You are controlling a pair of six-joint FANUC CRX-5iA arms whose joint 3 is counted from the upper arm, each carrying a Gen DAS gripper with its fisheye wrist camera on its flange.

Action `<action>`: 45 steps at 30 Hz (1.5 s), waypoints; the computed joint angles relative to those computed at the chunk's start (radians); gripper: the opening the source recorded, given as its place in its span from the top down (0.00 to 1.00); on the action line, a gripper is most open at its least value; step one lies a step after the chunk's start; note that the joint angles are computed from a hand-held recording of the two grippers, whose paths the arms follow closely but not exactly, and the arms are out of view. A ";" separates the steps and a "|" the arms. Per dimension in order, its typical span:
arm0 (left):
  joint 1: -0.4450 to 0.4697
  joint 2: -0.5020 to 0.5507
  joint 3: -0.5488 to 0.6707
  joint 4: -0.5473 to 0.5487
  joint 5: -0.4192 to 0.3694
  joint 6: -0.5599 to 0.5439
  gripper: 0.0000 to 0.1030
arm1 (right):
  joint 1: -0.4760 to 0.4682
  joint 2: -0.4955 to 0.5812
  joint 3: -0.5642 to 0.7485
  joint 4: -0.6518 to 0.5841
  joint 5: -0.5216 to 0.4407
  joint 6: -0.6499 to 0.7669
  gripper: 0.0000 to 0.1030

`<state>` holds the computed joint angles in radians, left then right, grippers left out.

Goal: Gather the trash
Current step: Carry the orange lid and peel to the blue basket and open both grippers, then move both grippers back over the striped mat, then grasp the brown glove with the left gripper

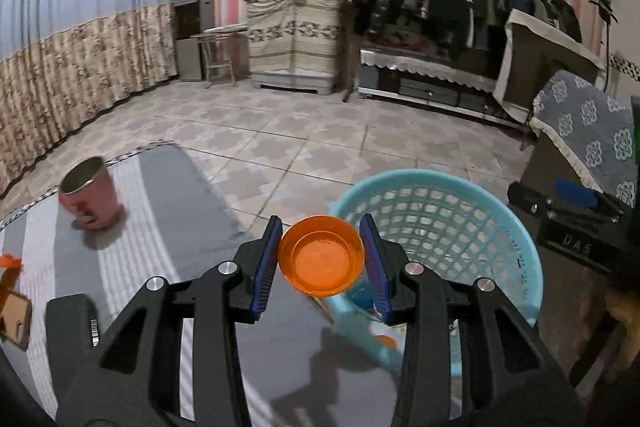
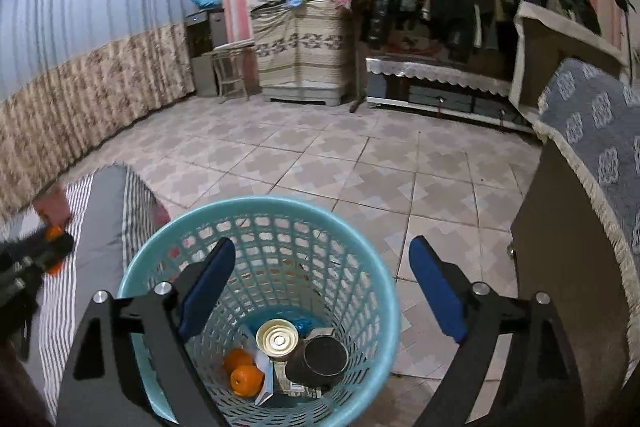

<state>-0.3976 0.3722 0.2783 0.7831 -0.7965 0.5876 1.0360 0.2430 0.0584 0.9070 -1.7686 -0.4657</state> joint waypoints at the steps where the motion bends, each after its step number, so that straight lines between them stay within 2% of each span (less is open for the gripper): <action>1: -0.009 0.004 0.003 -0.001 -0.006 0.000 0.62 | 0.004 -0.014 -0.018 -0.001 0.004 -0.027 0.16; 7: -0.049 0.048 0.066 -0.031 -0.048 0.030 0.62 | 0.015 -0.054 -0.069 -0.032 -0.012 -0.126 0.16; 8: -0.054 0.056 0.080 -0.043 -0.055 0.039 0.60 | 0.016 -0.060 -0.076 -0.039 -0.011 -0.143 0.16; 10: -0.062 0.059 0.088 -0.057 -0.043 0.051 0.44 | 0.015 -0.067 -0.086 -0.042 -0.004 -0.158 0.16; 11: -0.063 0.054 0.081 -0.057 -0.028 0.054 0.28 | 0.015 -0.069 -0.089 -0.042 -0.002 -0.162 0.16; 12: -0.063 0.047 0.069 -0.049 -0.015 0.052 0.20 | 0.015 -0.067 -0.087 -0.040 -0.002 -0.159 0.16; 16: -0.049 0.027 0.046 -0.038 0.023 0.046 0.16 | 0.005 -0.052 -0.071 -0.038 0.001 -0.123 0.15; 18: -0.037 0.023 0.051 -0.054 0.034 0.064 0.10 | -0.001 -0.044 -0.062 -0.038 0.018 -0.106 0.15; 22: 0.006 0.014 0.050 -0.036 0.038 0.090 0.09 | -0.010 -0.022 -0.037 -0.024 0.046 -0.065 0.13; 24: 0.034 0.000 0.037 -0.035 0.058 0.097 0.07 | -0.015 -0.008 -0.022 -0.013 0.063 -0.044 0.08; 27: 0.072 -0.017 0.025 -0.042 0.081 0.105 0.06 | -0.020 0.006 -0.010 -0.001 0.106 -0.026 0.07; 32: 0.165 -0.026 0.037 -0.125 0.118 0.147 0.06 | -0.029 0.042 0.028 0.002 0.146 -0.002 0.06; 36: 0.247 -0.003 0.092 -0.226 0.130 0.231 0.06 | -0.041 0.088 0.083 -0.018 0.151 0.038 0.05; 39: 0.311 0.037 0.167 -0.329 0.113 0.346 0.06 | -0.048 0.116 0.118 -0.036 0.155 0.046 0.05; 45: 0.393 0.122 0.292 -0.445 0.049 0.517 0.06 | -0.054 0.154 0.163 -0.046 0.190 0.070 0.05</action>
